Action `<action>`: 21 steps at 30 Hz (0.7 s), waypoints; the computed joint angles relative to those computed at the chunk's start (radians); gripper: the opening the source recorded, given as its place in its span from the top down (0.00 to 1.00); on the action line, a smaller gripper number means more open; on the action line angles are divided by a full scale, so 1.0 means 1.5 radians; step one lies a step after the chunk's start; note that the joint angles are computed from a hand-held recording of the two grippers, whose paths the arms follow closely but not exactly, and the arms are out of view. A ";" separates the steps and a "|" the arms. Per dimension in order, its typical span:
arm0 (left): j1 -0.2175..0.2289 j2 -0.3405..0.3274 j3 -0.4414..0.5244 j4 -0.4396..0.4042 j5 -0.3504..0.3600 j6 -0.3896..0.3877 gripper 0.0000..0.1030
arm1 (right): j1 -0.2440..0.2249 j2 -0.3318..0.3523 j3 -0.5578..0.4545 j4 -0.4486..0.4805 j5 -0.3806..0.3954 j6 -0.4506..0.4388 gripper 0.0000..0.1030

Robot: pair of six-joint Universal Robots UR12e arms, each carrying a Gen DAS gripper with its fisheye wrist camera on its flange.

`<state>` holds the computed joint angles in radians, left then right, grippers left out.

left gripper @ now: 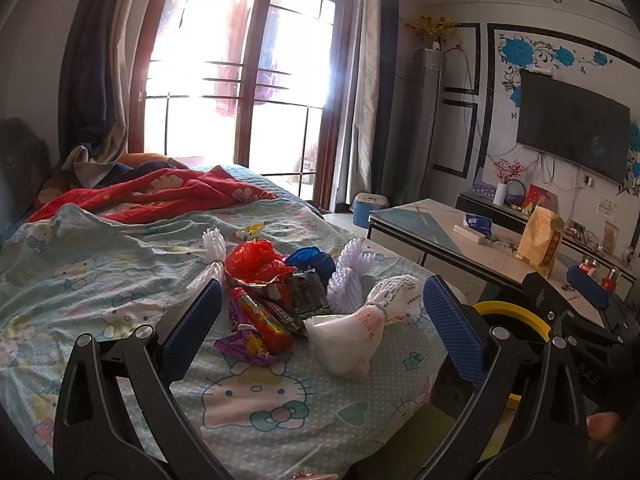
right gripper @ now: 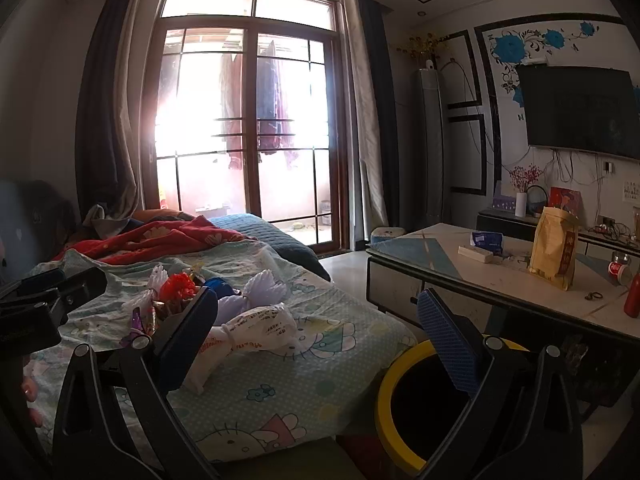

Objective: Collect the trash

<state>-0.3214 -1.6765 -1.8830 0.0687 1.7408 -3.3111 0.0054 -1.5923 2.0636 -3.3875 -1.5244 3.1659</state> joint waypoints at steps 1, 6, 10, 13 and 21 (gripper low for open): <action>0.000 -0.001 0.000 0.002 0.000 0.000 0.10 | 0.000 0.000 0.000 0.000 0.000 0.000 0.06; 0.001 0.000 0.002 -0.002 -0.002 0.000 0.10 | 0.000 0.001 0.000 0.000 0.000 0.000 0.06; 0.001 -0.002 0.001 0.000 -0.004 -0.001 0.10 | 0.000 0.000 0.000 0.000 0.002 0.001 0.06; 0.001 0.000 0.002 -0.002 -0.005 0.001 0.10 | 0.001 0.000 -0.001 0.003 -0.001 0.002 0.06; -0.001 0.002 0.001 -0.005 -0.008 0.002 0.10 | -0.002 0.003 0.002 -0.001 0.003 0.003 0.06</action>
